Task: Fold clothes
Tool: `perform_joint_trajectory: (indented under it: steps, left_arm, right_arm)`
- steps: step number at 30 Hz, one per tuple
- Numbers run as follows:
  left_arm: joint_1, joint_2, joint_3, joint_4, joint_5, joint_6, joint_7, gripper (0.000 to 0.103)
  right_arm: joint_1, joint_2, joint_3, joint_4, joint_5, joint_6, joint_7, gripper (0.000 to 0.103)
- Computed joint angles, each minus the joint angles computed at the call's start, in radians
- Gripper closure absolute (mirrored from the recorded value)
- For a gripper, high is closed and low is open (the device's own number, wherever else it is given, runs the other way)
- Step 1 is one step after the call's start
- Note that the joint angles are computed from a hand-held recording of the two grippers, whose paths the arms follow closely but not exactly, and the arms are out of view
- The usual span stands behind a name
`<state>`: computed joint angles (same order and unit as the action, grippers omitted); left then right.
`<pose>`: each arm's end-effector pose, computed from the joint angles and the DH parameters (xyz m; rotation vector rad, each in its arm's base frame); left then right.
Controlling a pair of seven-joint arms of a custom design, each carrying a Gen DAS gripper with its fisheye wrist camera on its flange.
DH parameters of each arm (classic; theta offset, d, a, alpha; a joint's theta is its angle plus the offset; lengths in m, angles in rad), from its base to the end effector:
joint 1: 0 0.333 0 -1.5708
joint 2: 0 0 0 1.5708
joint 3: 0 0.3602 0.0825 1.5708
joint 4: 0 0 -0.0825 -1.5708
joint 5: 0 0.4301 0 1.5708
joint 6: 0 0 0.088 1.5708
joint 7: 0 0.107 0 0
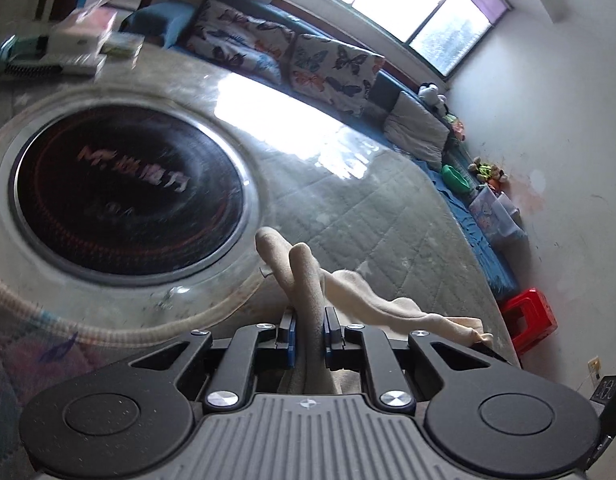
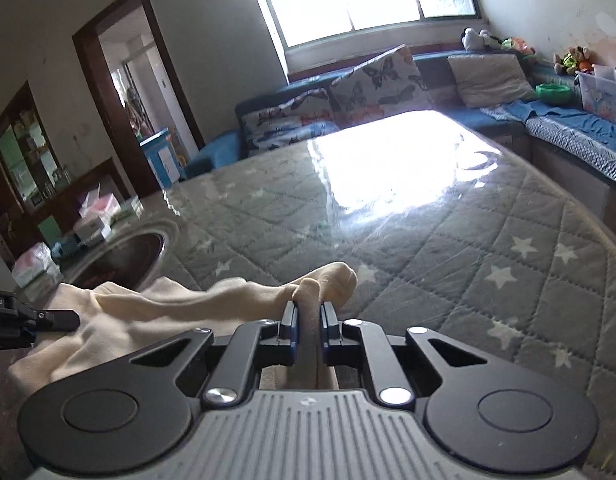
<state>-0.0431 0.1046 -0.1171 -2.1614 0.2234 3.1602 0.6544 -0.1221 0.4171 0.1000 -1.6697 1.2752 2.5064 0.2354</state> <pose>0.6288 -0.1197 0.4711 -2.2583 1.2832 -1.1738 0.7567 -0.0339 0.4231 -1.7527 1.2162 -0.2739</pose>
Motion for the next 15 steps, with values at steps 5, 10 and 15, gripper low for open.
perform_joint_trajectory:
  steps: [5, 10, 15]
  left_arm:
    - [0.014, 0.052, -0.05, 0.087, -0.025, -0.014, 0.08, 0.09]
    - [0.066, 0.128, -0.157, 0.192, -0.092, -0.026, 0.214, 0.09]
    - [0.074, 0.218, -0.225, 0.31, -0.141, -0.065, 0.322, 0.09]
  right_arm:
    - [-0.023, -0.035, -0.004, -0.024, 0.089, 0.026, -0.072, 0.094]
    - [-0.029, -0.043, -0.028, -0.014, 0.14, 0.079, -0.101, 0.094]
    - [-0.042, -0.037, -0.042, 0.007, 0.174, 0.153, -0.108, 0.094]
